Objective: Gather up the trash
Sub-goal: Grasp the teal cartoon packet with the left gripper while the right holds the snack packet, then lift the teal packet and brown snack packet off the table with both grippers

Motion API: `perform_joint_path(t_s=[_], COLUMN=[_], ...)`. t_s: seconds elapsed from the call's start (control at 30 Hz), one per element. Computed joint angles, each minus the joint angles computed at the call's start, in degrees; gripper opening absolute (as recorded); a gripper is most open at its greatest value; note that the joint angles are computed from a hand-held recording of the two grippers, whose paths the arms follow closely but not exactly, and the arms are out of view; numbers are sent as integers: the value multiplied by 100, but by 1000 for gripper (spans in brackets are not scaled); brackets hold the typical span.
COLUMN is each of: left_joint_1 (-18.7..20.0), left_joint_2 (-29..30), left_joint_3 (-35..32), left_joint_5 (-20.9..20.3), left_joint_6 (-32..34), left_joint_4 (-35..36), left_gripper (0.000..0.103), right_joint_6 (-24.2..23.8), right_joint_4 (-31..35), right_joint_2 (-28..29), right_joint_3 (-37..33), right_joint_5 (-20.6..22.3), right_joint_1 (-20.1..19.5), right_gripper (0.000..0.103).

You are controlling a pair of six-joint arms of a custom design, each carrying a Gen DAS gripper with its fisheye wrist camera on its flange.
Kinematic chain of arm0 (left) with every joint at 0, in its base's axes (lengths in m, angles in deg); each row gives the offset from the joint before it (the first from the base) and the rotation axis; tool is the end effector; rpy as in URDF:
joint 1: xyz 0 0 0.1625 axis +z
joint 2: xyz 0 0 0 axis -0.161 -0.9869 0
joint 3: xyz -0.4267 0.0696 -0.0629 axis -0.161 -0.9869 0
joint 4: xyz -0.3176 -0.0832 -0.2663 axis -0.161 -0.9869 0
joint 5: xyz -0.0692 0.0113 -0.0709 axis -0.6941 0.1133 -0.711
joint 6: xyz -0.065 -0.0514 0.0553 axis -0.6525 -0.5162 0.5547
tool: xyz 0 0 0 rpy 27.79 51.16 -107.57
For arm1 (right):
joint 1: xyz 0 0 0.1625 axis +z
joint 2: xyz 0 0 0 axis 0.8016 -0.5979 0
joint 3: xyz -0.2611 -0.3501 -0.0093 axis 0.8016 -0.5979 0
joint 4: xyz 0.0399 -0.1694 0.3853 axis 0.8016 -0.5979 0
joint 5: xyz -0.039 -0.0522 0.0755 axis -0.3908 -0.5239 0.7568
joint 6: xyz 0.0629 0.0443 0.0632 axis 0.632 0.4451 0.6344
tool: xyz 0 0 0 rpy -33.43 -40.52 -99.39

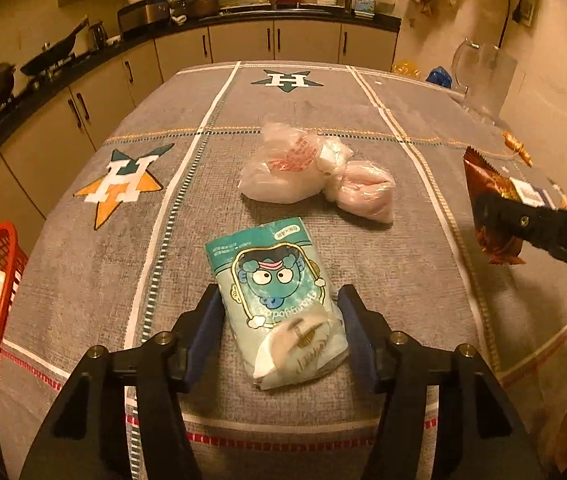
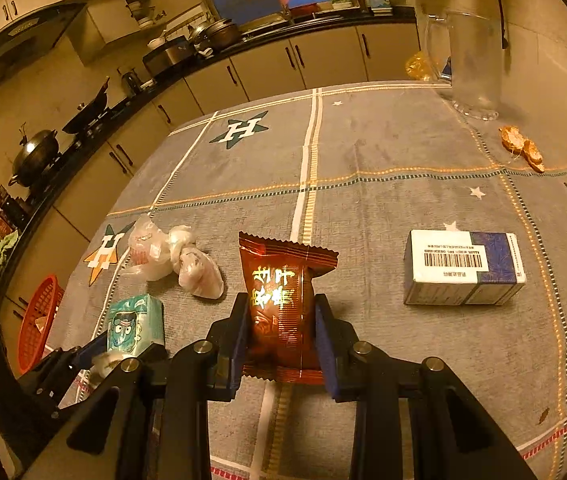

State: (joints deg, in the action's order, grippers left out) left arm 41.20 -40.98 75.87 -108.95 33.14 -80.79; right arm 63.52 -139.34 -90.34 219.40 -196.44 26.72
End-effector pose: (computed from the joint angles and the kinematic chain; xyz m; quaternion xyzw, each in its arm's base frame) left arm -0.3776 -0.4566 -0.0739 0.4270 0.8581 -0.1533 0.2405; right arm 0.0192 -0.3690 0.3119 -0.1633 -0.8322 0.4438 0.2894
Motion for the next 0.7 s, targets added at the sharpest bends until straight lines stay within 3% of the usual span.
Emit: perform_joint_path(t_s=[0.07, 0.2, 0.53, 0.7], left_joint_1=[11, 65, 26, -94], left_joint_2=[1, -57, -127, -88], left_joint_3=[2, 78, 286, 369], left_joint_5=[-43, -178, 41, 348], left_joint_6=[34, 24, -150, -124], left_joint_4=[-50, -259, -759, -978], left_gripper=[51, 29, 25, 25], right_joint_6=[-20, -59, -319, -532], right_joint_4=[-6, 3, -173, -311], right_joint_2=[36, 111, 291, 493], right_joint_3=[-9, -24, -42, -76], right_joint_5=[-17, -10, -50, -113], right_joint_1=[25, 85, 157, 262], right_gripper=[34, 34, 34, 34])
